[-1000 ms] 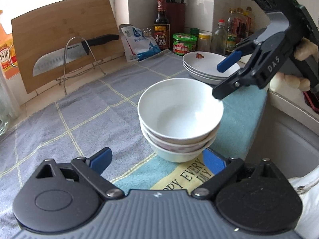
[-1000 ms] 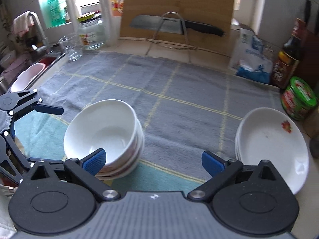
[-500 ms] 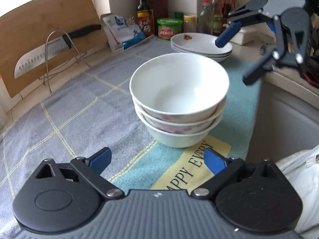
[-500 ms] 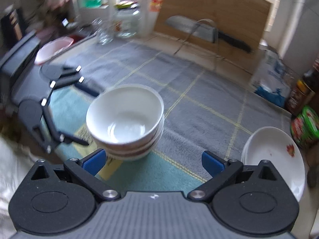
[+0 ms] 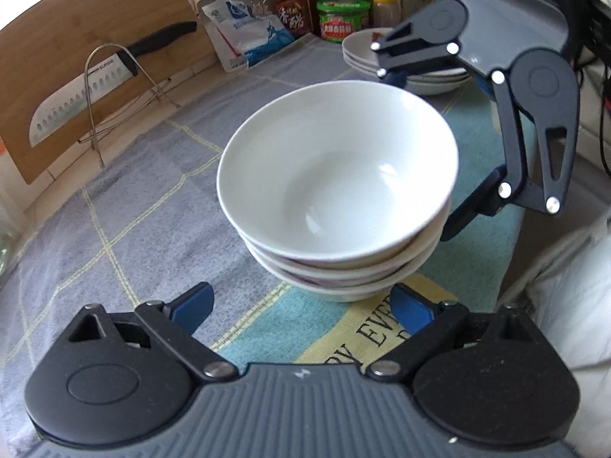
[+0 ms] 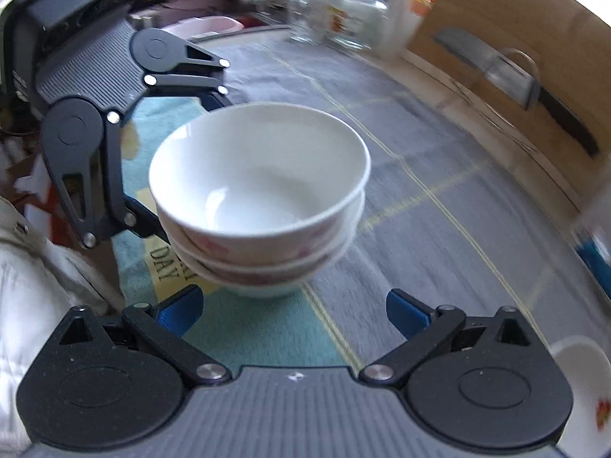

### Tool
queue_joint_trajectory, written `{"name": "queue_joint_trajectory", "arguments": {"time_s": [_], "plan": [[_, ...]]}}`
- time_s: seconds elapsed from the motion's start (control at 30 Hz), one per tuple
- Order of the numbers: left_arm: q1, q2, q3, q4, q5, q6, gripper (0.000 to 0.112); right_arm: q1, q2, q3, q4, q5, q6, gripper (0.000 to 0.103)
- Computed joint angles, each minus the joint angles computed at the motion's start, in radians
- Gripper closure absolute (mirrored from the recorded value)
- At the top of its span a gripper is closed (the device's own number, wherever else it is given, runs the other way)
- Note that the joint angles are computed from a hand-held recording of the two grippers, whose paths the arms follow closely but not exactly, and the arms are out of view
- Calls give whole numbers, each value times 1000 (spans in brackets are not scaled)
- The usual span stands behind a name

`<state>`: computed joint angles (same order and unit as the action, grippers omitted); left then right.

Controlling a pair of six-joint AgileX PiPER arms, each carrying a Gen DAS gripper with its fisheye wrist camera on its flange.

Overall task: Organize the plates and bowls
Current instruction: 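Grip the bowl stack with the left tool while the right tool grips its opposite rim, then carry the bowl stack with both tools over the white plate stack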

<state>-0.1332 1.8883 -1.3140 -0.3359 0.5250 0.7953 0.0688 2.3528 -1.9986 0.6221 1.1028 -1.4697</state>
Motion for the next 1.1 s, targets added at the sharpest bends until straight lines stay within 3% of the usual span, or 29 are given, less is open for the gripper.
{"name": "queue_joint_trajectory", "arguments": {"time_s": [0.13, 0.37, 0.57, 0.7, 0.87, 1.1], "plan": [[-18, -9, -1, 60, 13, -63, 14, 7, 56, -100, -1, 69, -20, 0], [33, 21, -31, -116, 76, 220, 14, 55, 71, -123, -30, 40, 30, 0], [123, 95, -142, -334, 239, 579, 15, 96, 34, -80, -97, -23, 113, 0], [166, 176, -254, -397, 377, 721, 15, 123, 17, -50, -151, -64, 180, 0], [183, 271, -395, -419, 499, 774, 16, 145, 17, -54, -207, -73, 227, 0], [182, 319, -468, -418, 546, 768, 17, 134, 62, -158, -201, 14, 240, 1]]}}
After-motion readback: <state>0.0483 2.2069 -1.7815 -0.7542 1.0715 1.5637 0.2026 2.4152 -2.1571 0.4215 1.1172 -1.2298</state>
